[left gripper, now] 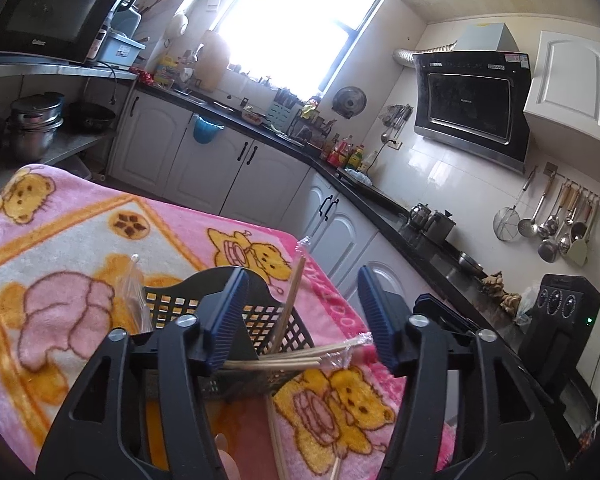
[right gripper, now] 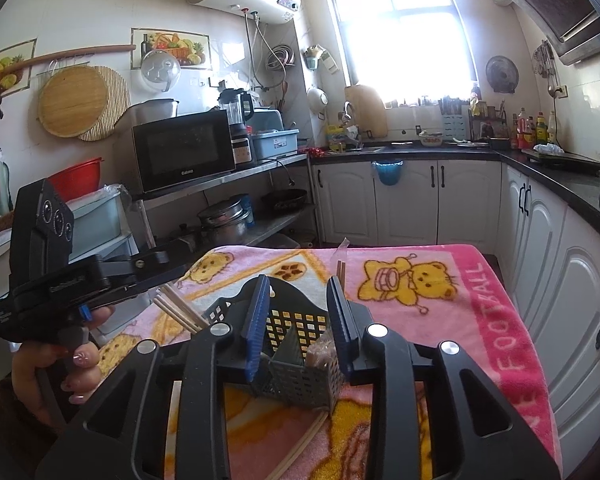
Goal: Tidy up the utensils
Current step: 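Open the left tool in the caddy while the right tool releases its bundle, then withdraw both open tools from the caddy toward the remaining chopstick bundles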
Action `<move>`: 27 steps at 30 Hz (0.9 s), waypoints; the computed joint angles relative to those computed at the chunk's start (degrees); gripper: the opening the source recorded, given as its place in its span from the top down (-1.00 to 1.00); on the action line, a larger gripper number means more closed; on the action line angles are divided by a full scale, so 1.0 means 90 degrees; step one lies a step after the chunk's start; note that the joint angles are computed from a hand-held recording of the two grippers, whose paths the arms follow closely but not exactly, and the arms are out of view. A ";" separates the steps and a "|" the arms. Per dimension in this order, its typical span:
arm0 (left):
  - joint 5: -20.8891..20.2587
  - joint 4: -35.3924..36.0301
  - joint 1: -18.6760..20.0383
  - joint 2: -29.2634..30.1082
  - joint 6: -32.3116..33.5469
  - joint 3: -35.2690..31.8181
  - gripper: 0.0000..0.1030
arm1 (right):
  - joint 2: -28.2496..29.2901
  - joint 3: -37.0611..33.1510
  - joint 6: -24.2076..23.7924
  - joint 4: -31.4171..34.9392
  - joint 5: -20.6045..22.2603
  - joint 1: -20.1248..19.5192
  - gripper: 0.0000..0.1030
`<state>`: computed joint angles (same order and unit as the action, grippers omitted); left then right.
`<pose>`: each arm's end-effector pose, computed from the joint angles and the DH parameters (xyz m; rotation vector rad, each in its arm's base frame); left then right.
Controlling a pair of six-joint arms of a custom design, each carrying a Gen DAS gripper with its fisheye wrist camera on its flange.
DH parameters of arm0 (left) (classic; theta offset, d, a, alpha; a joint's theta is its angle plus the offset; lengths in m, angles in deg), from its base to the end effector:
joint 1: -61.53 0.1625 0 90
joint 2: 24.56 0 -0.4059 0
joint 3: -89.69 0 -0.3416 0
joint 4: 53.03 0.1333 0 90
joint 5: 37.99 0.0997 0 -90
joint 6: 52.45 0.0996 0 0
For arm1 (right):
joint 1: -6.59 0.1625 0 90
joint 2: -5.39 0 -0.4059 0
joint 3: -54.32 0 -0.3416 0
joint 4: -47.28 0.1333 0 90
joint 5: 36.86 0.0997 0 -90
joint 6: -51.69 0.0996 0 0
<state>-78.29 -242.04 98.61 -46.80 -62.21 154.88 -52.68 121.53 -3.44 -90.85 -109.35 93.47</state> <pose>-0.4601 -0.6100 0.1301 0.3289 2.4235 -1.6517 0.1255 -0.6971 0.4416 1.3956 -2.5048 1.1001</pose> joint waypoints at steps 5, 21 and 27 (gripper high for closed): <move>0.0043 -0.0136 -0.0079 -0.0085 -0.0040 0.0219 -0.22 | -0.0136 0.0185 -0.0021 -0.0119 0.0051 -0.0042 0.27; 0.0566 -0.0599 -0.0309 -0.0300 -0.0243 0.0885 -0.79 | -0.0535 0.0623 -0.0071 -0.0275 0.0169 -0.0204 0.05; 0.0671 -0.0672 -0.0362 -0.0396 -0.0446 0.1173 -0.79 | -0.0673 0.0795 -0.0128 -0.0272 0.0090 -0.0268 0.04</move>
<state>-72.25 -248.09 95.36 -50.37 -66.22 165.44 -58.73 128.69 -4.59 -93.30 -108.54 91.06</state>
